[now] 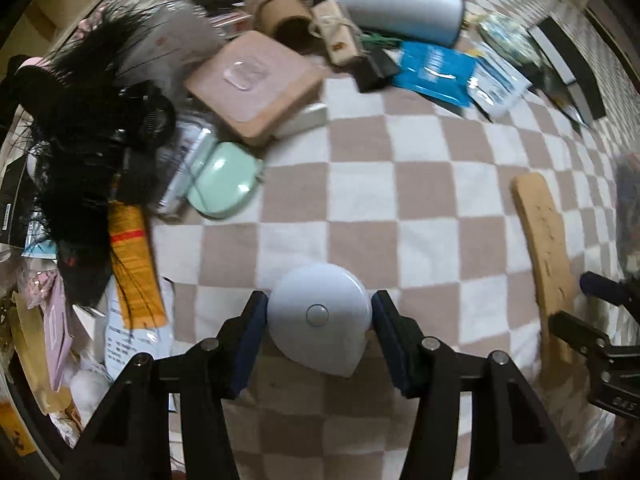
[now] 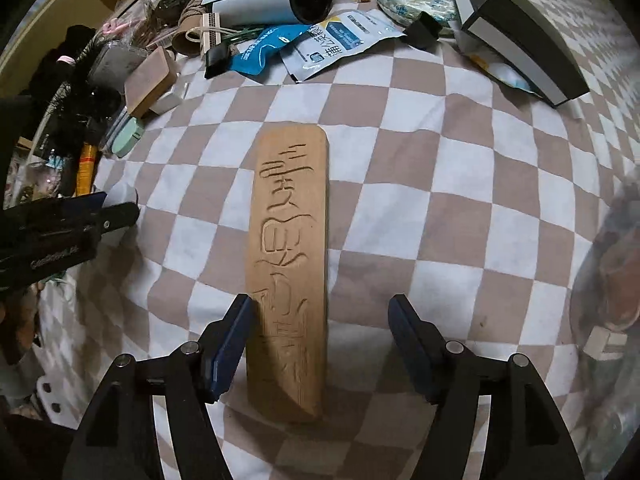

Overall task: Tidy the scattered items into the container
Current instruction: 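Lift the wooden plank with the right tool while the left tool grasps the white disc, then carry the wooden plank and white disc up and over the clear box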

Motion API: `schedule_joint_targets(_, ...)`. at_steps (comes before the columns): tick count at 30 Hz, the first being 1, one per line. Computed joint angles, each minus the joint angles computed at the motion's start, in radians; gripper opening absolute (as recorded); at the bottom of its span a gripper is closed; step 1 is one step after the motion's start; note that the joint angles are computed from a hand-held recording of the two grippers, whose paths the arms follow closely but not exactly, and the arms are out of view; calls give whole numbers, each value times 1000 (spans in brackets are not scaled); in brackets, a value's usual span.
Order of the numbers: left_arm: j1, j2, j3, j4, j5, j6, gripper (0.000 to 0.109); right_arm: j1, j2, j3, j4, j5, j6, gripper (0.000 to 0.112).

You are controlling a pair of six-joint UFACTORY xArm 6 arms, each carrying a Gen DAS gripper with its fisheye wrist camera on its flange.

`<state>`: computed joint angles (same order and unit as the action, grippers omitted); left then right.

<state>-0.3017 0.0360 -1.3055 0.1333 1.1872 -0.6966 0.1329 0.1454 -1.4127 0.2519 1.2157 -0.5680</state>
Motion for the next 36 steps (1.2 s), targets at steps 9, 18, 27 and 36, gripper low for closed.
schedule_joint_targets(9,-8,-1,5,-7,2,13,54,22,-98,173,41,-213,-65,70)
schedule_joint_targets(18,3,26,-15,16,5,8,54,51,-117,238,-16,-264,-176,103)
schedule_joint_targets(27,9,42,-22,32,9,2,57,53,-109,226,-29,-285,-94,96)
schedule_joint_targets(36,35,32,7,15,-11,-6,67,44,-83,164,-14,-263,-40,44)
